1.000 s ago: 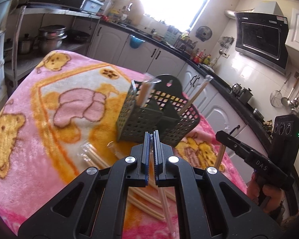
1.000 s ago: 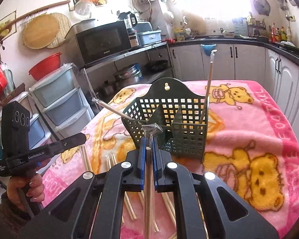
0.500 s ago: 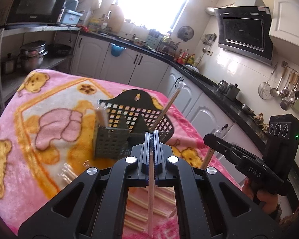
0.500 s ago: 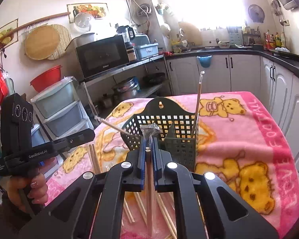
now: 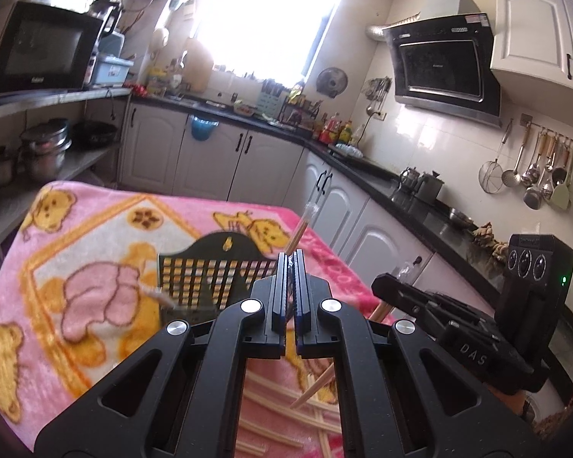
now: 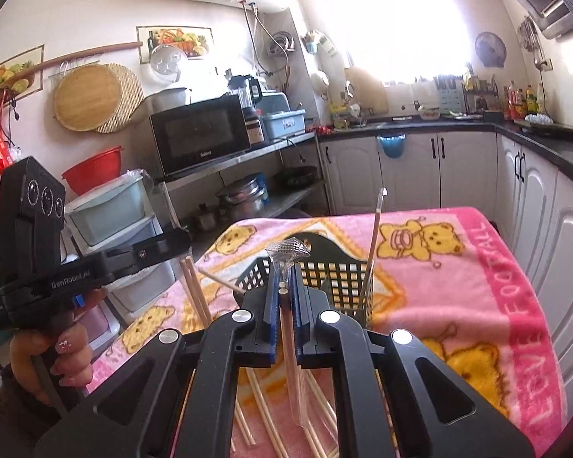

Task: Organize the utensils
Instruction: 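Lift both held chopsticks and carry them above the green caddy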

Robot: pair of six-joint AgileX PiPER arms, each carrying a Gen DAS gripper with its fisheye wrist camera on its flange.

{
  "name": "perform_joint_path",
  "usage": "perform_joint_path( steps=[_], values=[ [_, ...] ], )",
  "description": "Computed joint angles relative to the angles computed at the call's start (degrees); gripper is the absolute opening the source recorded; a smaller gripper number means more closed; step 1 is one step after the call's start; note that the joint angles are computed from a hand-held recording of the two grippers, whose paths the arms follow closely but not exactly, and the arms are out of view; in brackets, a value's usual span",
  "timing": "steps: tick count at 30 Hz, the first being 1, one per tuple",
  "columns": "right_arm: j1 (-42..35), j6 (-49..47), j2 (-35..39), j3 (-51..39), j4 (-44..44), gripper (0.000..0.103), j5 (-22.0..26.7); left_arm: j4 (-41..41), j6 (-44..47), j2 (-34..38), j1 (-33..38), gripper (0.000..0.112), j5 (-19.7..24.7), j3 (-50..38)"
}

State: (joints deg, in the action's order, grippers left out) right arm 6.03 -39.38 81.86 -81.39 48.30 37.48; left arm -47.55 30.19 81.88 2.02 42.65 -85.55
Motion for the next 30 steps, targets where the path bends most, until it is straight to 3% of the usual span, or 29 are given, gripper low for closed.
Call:
perform_joint_path(
  steps=[30],
  values=[
    [-1.0, -1.4, 5.8, -16.6, 2.1, 0.006, -1.0, -1.3, -4.1, 8.9, -1.2, 0.001, -1.1, -19.3]
  ],
)
